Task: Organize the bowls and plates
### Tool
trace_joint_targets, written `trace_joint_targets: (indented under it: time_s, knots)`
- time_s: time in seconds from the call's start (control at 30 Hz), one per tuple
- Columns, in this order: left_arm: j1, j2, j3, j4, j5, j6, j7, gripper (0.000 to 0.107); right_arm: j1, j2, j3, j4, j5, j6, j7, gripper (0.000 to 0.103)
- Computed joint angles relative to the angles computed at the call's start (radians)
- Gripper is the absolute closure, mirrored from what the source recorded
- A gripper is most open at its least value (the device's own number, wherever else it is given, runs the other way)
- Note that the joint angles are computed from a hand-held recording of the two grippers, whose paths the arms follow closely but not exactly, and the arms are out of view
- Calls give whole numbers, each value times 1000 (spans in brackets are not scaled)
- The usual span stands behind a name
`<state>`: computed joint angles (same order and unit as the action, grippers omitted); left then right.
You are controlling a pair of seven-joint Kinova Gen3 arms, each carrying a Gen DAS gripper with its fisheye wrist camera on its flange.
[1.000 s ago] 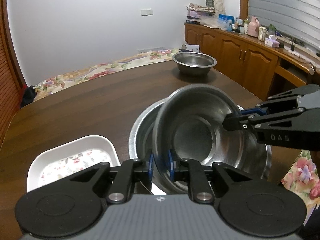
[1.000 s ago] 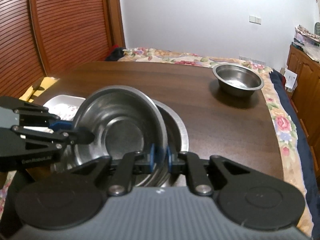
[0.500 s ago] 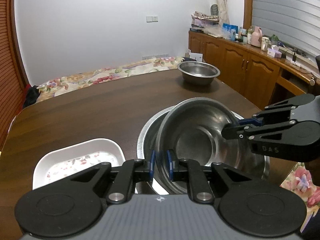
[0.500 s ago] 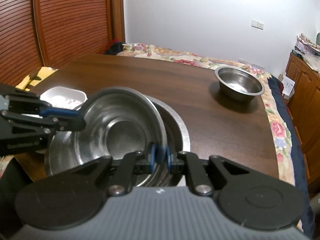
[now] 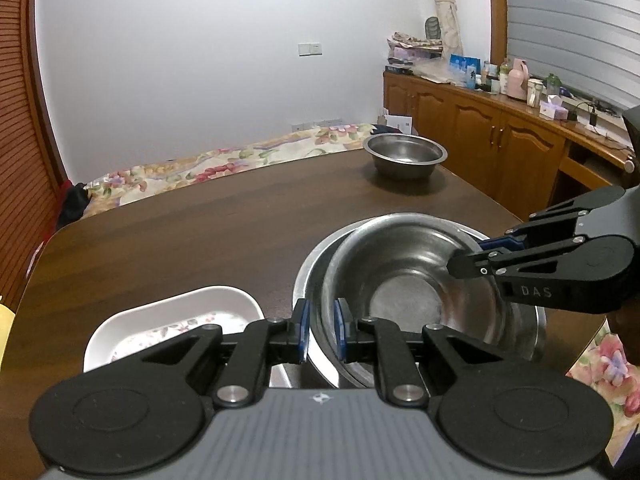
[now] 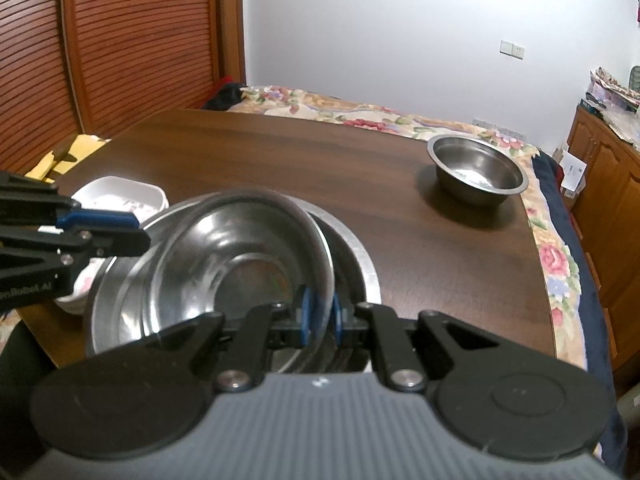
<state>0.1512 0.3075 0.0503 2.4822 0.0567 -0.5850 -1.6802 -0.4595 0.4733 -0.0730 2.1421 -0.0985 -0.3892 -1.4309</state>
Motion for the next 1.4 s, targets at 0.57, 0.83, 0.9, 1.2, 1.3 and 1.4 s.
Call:
trace_joint_targets:
  time_s: [0.57, 0.83, 0.9, 1.2, 1.3, 1.4]
  knots:
    - [-15, -19, 7, 12, -25, -13, 27, 90, 87, -25, -67, 45, 94, -92, -104, 89]
    - [-9, -48, 7, 5, -22, -2, 22, 90, 115, -42, -66, 81, 118, -183, -156, 89]
    - [2, -54, 5, -1, -6, 5, 9, 90, 116, -42, -63, 84, 117, -195, -161, 89]
    - [28, -51, -5, -68, 24, 49, -57, 90, 156, -53, -54, 81, 156, -218, -178, 87]
    - [14, -38, 3, -117, 10, 88, -55, 90, 181, -47, -47, 62, 178, -224, -179, 80]
    - [0, -20, 6, -164, -9, 116, -38, 90, 184, -33, -26, 51, 160, -262, -156, 74]
